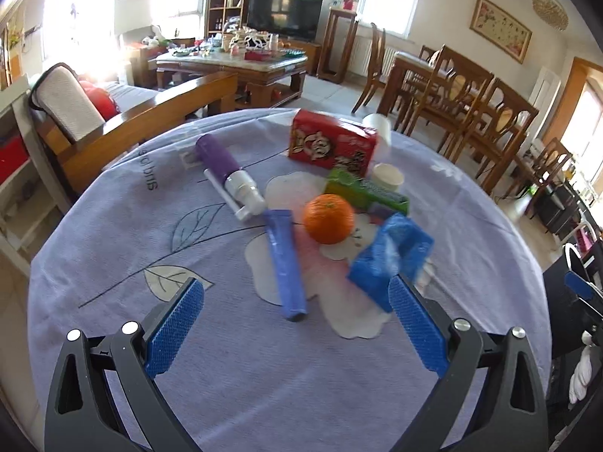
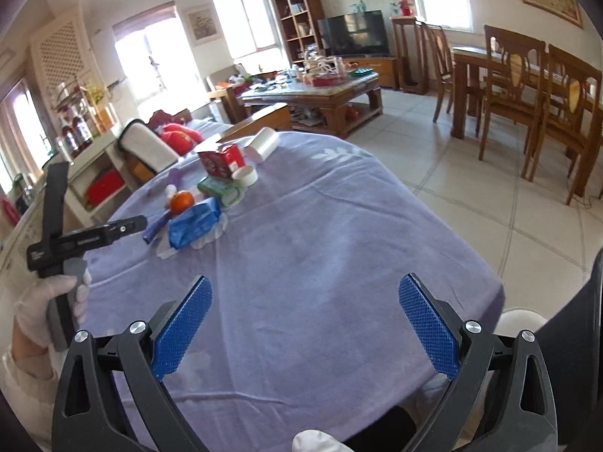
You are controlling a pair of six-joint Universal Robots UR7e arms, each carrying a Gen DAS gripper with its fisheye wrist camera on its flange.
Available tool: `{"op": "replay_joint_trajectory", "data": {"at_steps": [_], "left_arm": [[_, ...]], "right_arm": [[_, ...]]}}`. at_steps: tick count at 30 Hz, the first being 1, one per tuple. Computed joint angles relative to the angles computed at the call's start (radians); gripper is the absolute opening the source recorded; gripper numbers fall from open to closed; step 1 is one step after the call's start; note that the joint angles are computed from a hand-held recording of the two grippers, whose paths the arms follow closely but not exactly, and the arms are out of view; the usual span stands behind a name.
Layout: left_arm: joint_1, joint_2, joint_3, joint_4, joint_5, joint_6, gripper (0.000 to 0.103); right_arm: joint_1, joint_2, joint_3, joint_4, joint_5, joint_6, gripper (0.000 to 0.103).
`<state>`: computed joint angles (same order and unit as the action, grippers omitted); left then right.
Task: Collect trash
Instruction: 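Grasp the blue tube with the left gripper while the right gripper grasps the blue wrapper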
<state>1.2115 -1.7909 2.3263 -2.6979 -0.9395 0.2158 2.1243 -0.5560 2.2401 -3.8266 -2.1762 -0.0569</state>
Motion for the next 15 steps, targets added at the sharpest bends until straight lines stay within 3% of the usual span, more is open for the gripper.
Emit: {"op": "replay_joint_trajectory", "data": {"at_steps": [5,10,15], "left_arm": [[0.036,0.020,-0.016,0.002,-0.001,0.038,0.094],[0.075,0.061,-0.051,0.019,-0.023,0.048,0.076],[0.094,0.076,-0.066,0.003,-0.056,0.068,0.072]], "right_arm": [[0.003,0.020,-0.051,0.064,0.032,-0.009,0.098],[-0.004,0.037,-0.101,0.119,0.053,-0.023,0.098],[-0.003,0.051,-0.169,0.214,0.065,-0.046,0.098]]}}
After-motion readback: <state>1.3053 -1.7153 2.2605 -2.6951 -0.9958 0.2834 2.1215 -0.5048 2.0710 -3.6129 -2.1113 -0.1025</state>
